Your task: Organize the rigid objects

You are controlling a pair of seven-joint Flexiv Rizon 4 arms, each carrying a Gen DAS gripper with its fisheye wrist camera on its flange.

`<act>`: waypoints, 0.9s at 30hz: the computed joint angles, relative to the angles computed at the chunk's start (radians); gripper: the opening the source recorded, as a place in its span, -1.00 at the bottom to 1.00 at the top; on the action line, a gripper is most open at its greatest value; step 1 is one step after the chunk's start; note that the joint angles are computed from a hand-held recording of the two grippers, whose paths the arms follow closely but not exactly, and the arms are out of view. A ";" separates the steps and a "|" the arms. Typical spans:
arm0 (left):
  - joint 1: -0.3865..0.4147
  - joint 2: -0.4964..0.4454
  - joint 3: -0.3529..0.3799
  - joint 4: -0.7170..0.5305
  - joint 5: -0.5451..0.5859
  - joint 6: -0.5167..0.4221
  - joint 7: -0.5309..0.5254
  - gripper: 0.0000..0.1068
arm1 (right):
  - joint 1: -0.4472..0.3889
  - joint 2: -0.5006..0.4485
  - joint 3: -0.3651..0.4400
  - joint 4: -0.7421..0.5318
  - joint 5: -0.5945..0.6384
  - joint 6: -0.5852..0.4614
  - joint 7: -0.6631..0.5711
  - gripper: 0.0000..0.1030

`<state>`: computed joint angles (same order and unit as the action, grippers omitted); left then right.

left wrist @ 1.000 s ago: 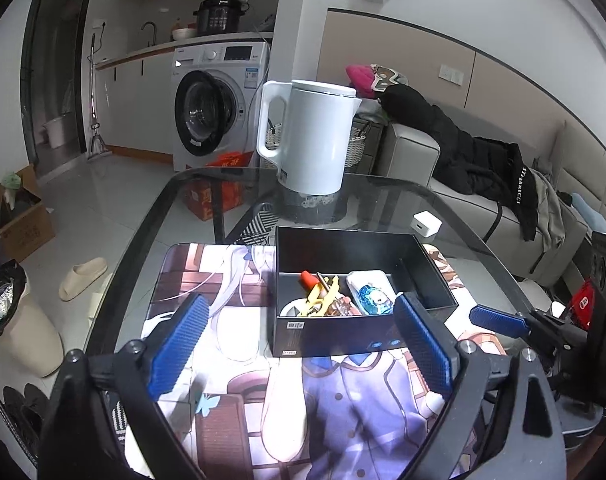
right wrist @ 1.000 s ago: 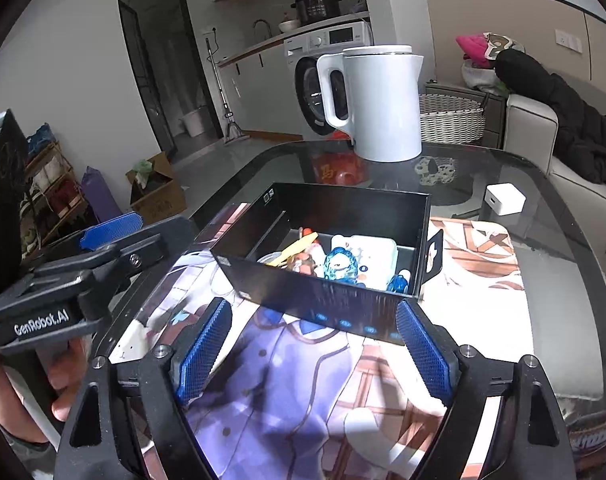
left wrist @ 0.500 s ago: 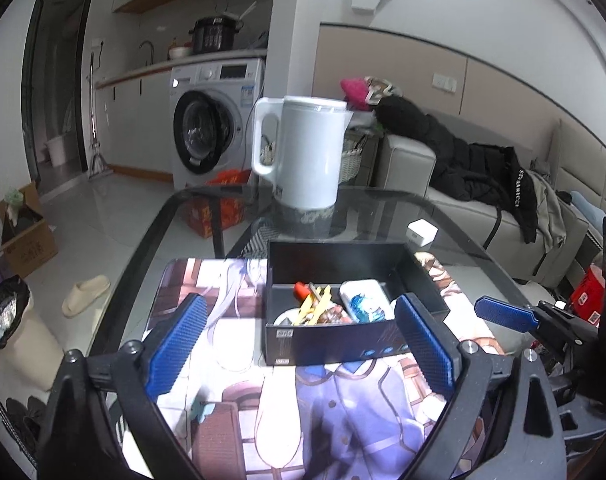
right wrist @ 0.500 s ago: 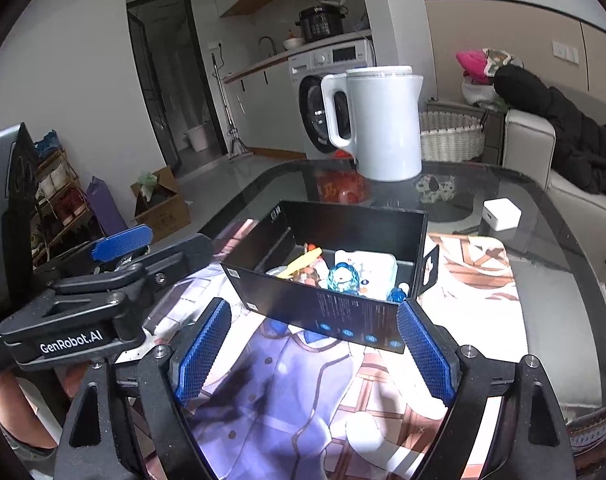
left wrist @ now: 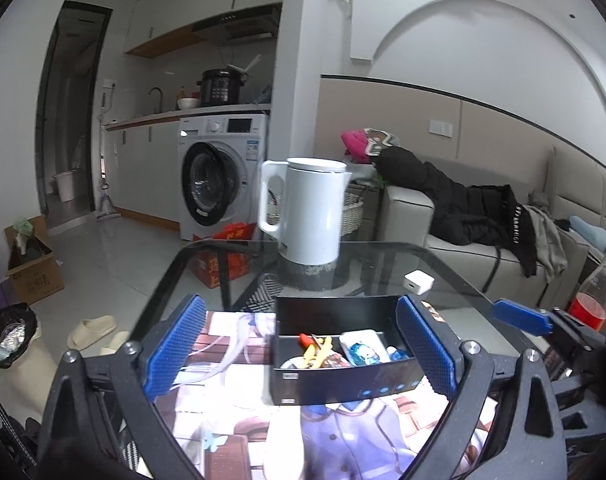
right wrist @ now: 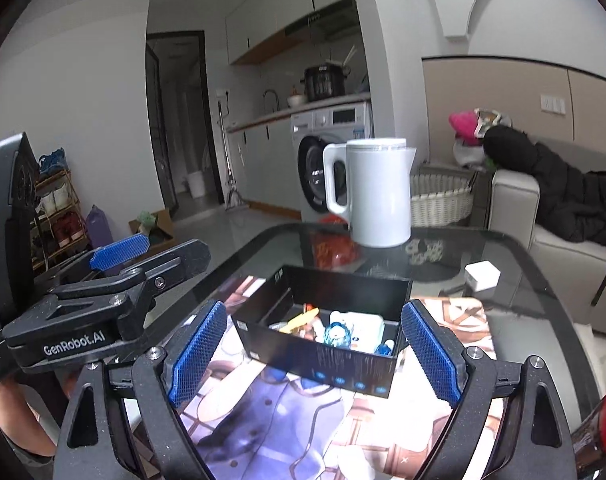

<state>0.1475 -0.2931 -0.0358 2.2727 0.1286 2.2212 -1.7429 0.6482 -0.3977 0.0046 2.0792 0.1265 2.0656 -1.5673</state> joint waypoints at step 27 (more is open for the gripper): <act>-0.131 -0.009 0.052 0.029 -0.239 0.036 0.150 0.82 | 0.070 0.014 -0.050 -0.024 0.179 0.041 -0.105 0.87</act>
